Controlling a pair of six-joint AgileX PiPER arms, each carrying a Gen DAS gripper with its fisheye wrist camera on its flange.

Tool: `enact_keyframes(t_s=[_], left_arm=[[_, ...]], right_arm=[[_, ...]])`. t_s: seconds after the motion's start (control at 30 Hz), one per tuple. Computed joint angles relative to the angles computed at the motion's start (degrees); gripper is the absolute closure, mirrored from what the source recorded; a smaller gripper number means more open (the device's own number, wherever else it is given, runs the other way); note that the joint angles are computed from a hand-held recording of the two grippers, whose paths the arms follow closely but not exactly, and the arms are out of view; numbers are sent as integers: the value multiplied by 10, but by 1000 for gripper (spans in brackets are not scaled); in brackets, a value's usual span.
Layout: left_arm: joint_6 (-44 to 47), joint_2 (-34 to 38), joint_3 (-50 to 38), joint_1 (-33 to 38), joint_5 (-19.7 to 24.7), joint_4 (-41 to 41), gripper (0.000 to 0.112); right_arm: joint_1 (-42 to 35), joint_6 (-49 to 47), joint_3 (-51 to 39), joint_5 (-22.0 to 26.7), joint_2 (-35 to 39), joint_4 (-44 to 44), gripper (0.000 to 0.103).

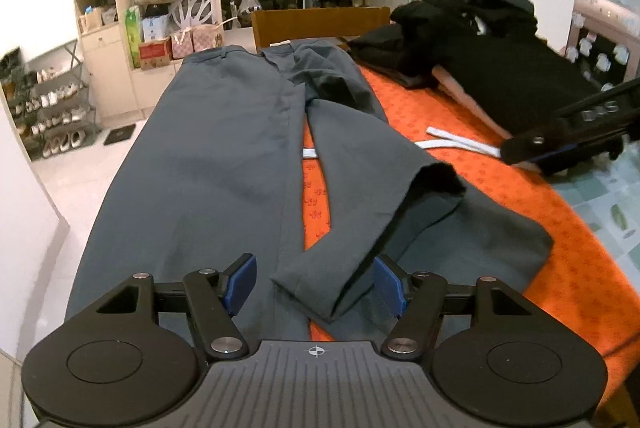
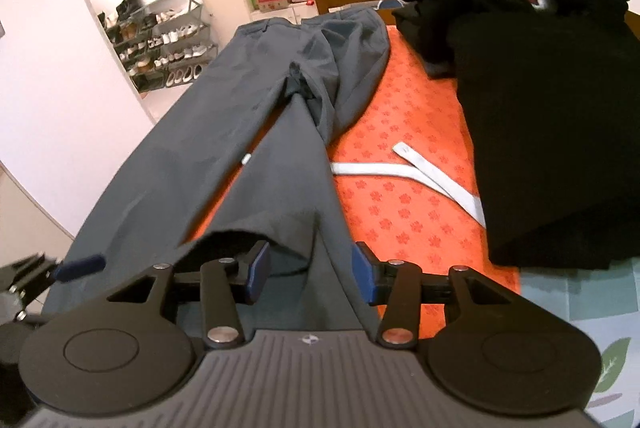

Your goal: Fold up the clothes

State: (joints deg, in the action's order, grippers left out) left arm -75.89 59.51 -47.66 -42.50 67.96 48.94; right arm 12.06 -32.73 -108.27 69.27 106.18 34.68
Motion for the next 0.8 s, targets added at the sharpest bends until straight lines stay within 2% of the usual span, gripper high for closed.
enact_keyframes(t_s=[0.13, 0.27, 0.47, 0.63, 0.7, 0.73, 0.8], left_arm=[[-6, 33, 13, 21, -19, 16, 46], [-25, 52, 20, 26, -21, 28, 48], [-22, 47, 25, 29, -28, 29, 53], [-9, 36, 25, 33, -17, 15, 60], [-1, 31, 24, 36, -12, 7, 67], [4, 28, 23, 37, -9, 4, 72], [14, 20, 21, 34, -3, 0, 84]], right_arm=[[-2, -24, 33, -15, -12, -6, 51], [19, -74, 70, -55, -22, -21, 50], [71, -104, 88, -122, -5, -47, 50], [98, -110, 85, -174, 19, -52, 51], [106, -113, 76, -185, 32, -55, 64], [107, -112, 69, -183, 37, -54, 84], [105, -108, 60, -176, 40, -45, 88]])
